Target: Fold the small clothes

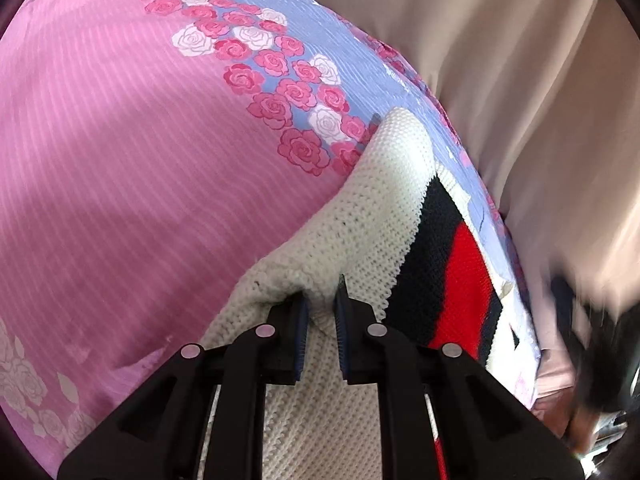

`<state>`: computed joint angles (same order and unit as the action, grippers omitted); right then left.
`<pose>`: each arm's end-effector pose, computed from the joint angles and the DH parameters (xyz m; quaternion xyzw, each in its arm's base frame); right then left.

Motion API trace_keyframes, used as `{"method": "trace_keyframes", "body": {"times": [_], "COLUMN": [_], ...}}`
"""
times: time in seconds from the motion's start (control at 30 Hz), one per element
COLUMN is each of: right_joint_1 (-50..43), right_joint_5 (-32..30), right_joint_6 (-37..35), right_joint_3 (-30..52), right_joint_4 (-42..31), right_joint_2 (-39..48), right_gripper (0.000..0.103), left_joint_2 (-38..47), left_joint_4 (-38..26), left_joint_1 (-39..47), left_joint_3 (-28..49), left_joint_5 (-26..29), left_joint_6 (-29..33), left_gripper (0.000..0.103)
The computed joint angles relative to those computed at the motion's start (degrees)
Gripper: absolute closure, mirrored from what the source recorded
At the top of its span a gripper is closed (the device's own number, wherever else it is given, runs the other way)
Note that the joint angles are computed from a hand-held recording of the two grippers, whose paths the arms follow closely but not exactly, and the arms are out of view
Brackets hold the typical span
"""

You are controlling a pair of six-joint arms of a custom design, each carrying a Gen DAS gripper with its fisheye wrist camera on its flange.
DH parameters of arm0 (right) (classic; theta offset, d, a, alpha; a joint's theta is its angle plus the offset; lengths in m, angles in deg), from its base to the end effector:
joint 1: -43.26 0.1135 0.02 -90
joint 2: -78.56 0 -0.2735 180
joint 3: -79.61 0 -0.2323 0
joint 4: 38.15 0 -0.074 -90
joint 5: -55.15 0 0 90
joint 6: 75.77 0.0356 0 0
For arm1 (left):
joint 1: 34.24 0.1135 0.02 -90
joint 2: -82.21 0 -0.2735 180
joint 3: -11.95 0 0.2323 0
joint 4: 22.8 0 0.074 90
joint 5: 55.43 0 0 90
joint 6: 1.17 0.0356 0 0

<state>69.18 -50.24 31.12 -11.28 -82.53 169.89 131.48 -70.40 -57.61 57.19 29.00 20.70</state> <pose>0.2953 0.1540 0.2992 -0.1218 0.9140 0.2496 0.2957 0.1310 -0.0528 0.2186 -0.3739 0.8662 -0.2031 0.2619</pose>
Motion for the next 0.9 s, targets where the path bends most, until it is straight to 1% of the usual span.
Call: {"method": "trace_keyframes", "body": {"times": [0.07, 0.1, 0.13, 0.17, 0.2, 0.23, 0.3, 0.33, 0.37, 0.4, 0.47, 0.53, 0.6, 0.63, 0.67, 0.7, 0.73, 0.77, 0.83, 0.87, 0.9], "right_joint_1": [-9.5, -13.7, -19.3, -24.5, -29.0, -31.5, -33.0, -32.9, -32.3, -31.2, -31.1, -32.9, -35.9, -36.3, -35.2, -35.9, -36.1, -36.2, -38.0, -37.9, -37.3], "right_joint_5": [4.5, 5.8, 5.2, 2.3, -0.9, -3.3, -7.0, -8.4, -10.4, -10.7, -10.4, -9.8, -10.3, -9.4, -7.8, -9.3, -9.5, -9.8, -10.4, -9.5, -9.2], "right_joint_6": [-3.4, -4.9, -6.6, -8.3, -10.0, -11.2, -11.5, -11.1, -10.7, -9.9, -9.2, -10.8, -13.0, -14.4, -15.6, -16.6, -16.7, -16.0, -14.7, -14.2, -14.0], "right_joint_3": [-10.0, -12.9, -15.7, -17.8, -19.4, -20.6, -22.1, -22.7, -22.7, -22.8, -22.7, -22.2, -23.5, -24.8, -25.6, -27.6, -26.9, -24.9, -23.8, -23.0, -22.6], "right_joint_4": [-5.0, -7.1, -9.3, -10.6, -11.3, -10.8, -8.3, -6.9, -5.6, -4.8, -3.7, -4.9, -5.7, -5.3, -4.3, -2.1, -3.6, -6.3, -8.2, -9.0, -9.5], "right_joint_2": [-11.1, -14.0, -16.3, -17.1, -16.4, -15.2, -13.3, -13.2, -12.9, -13.4, -17.7, -21.1, -20.0, -18.5, -14.9, -14.3, -15.2, -16.4, -22.9, -25.3, -26.5], "right_gripper": [0.057, 0.057, 0.057, 0.057, 0.057, 0.057, 0.057, 0.058, 0.082, 0.096, 0.097, 0.097, 0.097, 0.097, 0.097, 0.097, 0.096, 0.095, 0.093, 0.091, 0.087], "left_joint_2": [0.4, 0.7, 0.9, 1.4, 1.5, 2.0, 2.6, 2.6, 3.3, 3.5, 4.3, 4.7, 5.3, 5.8, 6.1, 6.5, 6.8, 7.2, 7.8, 8.1, 8.6], "left_joint_4": [-0.2, -0.3, -0.7, -0.6, -0.9, -0.5, -0.7, -1.3, -1.8, -2.2, -2.9, -3.1, -3.4, -3.7, -3.9, -4.2, -4.3, -4.5, -5.0, -5.1, -5.3], "left_joint_1": [-0.6, -1.1, -2.0, -2.2, -3.0, -2.8, -4.1, -4.9, -5.4, -5.6, -6.0, -6.2, -7.5, -8.4, -8.7, -8.8, -8.7, -8.6, -8.8, -9.1, -9.5], "left_joint_3": [0.2, 0.4, 0.7, 0.8, 0.9, 1.0, 1.3, 1.4, 2.0, 2.3, 3.0, 3.2, 3.4, 3.7, 3.9, 4.2, 4.4, 4.7, 5.2, 5.3, 5.6], "left_joint_5": [-0.8, -1.6, -2.5, -3.0, -3.8, -4.0, -5.6, -6.3, -7.0, -7.3, -7.8, -8.2, -9.6, -10.6, -11.0, -11.2, -11.1, -11.0, -11.3, -11.8, -12.3], "left_joint_6": [-0.2, -0.9, -1.9, -2.4, -3.6, -4.0, -6.4, -7.3, -8.0, -8.2, -8.6, -8.4, -8.9, -9.5, -9.8, -10.1, -10.2, -9.9, -9.3, -9.2, -8.8], "left_gripper": [0.09, 0.09, 0.09, 0.09, 0.09, 0.09, 0.09, 0.09, 0.09, 0.09, 0.09, 0.09, 0.09, 0.09, 0.09, 0.09, 0.09, 0.09, 0.09, 0.09, 0.09]}}
